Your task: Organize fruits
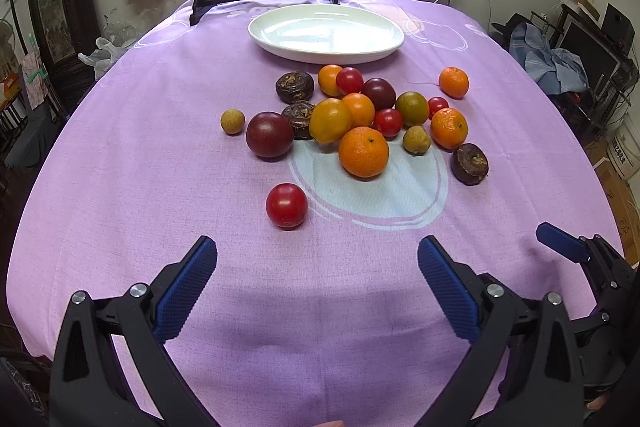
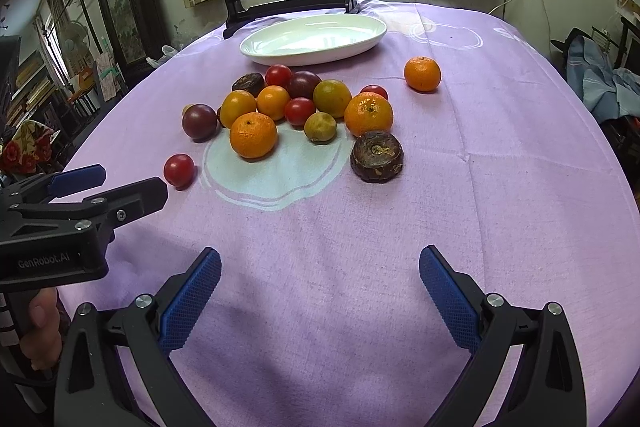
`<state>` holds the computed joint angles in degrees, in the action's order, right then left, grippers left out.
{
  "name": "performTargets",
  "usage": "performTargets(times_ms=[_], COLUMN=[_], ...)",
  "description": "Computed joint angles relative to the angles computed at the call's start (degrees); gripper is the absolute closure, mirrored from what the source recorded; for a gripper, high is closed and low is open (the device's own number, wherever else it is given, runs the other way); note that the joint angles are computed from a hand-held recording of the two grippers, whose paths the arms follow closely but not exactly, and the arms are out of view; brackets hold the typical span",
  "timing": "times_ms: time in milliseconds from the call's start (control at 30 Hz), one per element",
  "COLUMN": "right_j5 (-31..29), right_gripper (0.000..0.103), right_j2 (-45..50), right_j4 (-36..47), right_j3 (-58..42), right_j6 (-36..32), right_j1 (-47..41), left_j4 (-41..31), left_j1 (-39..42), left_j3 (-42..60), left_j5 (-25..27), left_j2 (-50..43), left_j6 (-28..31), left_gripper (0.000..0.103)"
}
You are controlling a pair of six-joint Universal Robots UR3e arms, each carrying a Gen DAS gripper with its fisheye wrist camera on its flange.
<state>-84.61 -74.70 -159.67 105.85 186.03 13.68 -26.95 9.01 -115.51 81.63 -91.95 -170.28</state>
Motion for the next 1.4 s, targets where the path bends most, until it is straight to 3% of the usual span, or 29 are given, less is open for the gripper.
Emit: performTargets(times_ms=[767, 933, 1233, 1300, 1367, 1400], right_j5=[-0.1, -0.4, 1.2, 2.3, 2.9, 3.3], right_gripper=[0.003, 0.003, 0.003, 0.003, 0.003, 0.003], right_j2=[0.1, 0.8, 1.7, 1.8, 2.2, 2.3], right_j4=[0.7, 0.2, 1.4, 1.3, 1.7, 2.0], right_j3=[-0.4, -0.3, -1.0, -0.8, -1.3, -1.5], right_j6=[0.1, 0.4, -0.6, -1.0, -1.3, -1.3], right_j1=[0.0, 0.3, -0.3, -0.9, -1.3, -1.6], left_j4=[1.2, 7.4, 4.7, 5.0, 3.8, 2.3], left_j1=[-0.2, 3.0, 8.8, 8.9, 8.4, 8.2], left_j3=[-0.7, -5.9, -5.8, -4.7, -2.0, 0.0], left_j5=[0.6, -3.6, -7.2, -7.1, -6.4, -6.4], left_j2=[-0.3, 0.6, -2.1, -3.4, -5.6, -7.2], left_j6=[0.6, 5.3, 10.9, 11.1, 10.3, 10.1], left_gripper=[0.005, 0.005, 0.005, 0.008, 0.029, 0.031])
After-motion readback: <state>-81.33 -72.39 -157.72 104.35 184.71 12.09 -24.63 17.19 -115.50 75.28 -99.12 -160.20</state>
